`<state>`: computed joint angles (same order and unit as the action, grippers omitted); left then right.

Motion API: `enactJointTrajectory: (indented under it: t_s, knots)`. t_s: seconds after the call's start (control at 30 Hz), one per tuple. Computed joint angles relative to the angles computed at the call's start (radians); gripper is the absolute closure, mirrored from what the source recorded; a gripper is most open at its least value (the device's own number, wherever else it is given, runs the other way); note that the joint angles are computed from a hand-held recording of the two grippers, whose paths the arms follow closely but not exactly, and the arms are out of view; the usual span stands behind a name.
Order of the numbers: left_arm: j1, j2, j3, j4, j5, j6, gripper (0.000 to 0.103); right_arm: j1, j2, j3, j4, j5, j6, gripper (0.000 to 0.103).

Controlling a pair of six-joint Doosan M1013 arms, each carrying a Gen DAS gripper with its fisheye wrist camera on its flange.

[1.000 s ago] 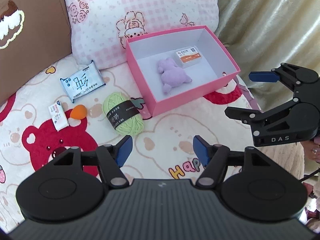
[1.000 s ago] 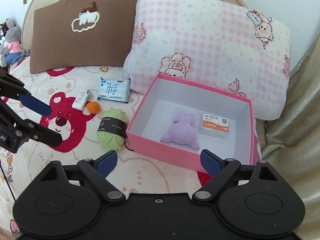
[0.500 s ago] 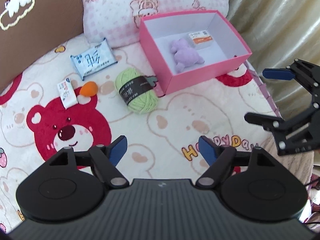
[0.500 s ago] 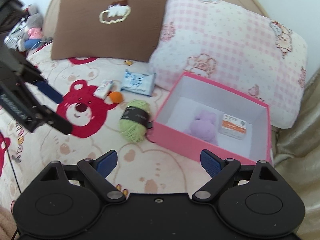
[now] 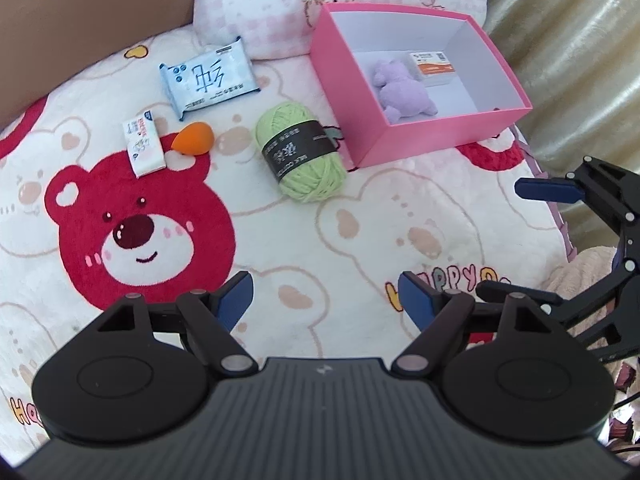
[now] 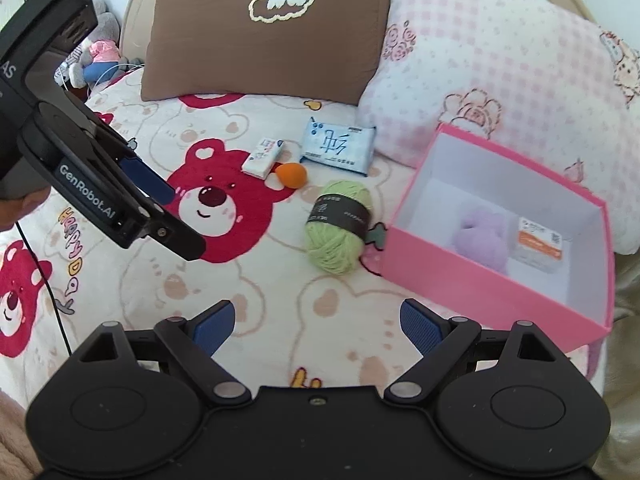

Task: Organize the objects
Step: 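Raise the left tool out of the pink box and withdraw, then move the left tool to the green yarn ball and close on its band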

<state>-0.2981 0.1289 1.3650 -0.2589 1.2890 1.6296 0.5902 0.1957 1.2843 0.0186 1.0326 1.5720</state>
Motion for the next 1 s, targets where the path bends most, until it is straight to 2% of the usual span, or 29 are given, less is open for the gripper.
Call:
enactJointTrajectory:
  t_s: [0.13,0.33,0.5,0.63,0.83,1.0]
  knots:
    - [0.014,0.000,0.017,-0.021,-0.027,0.014,0.021,0.011,0.010,0.002,-0.003,-0.021,-0.004,0.011]
    - [0.024,0.004,0.039,-0.015,-0.084,0.020,0.017,0.055,0.009,0.037,-0.085,-0.141,-0.049,0.011]
    - [0.042,0.008,0.057,-0.042,-0.130,0.023,0.015,0.060,0.030,0.043,-0.077,-0.193,-0.043,0.011]
    - [0.049,0.011,0.070,-0.036,-0.166,0.035,0.015,0.057,0.054,0.038,-0.055,-0.200,-0.039,0.012]
    - [0.077,0.015,0.101,-0.108,-0.231,0.075,0.015,0.060,0.082,0.043,-0.097,-0.234,0.035,0.012]
    - [0.096,0.034,0.112,-0.166,-0.262,0.063,0.015,0.052,0.094,0.054,-0.152,-0.286,0.193,0.013]
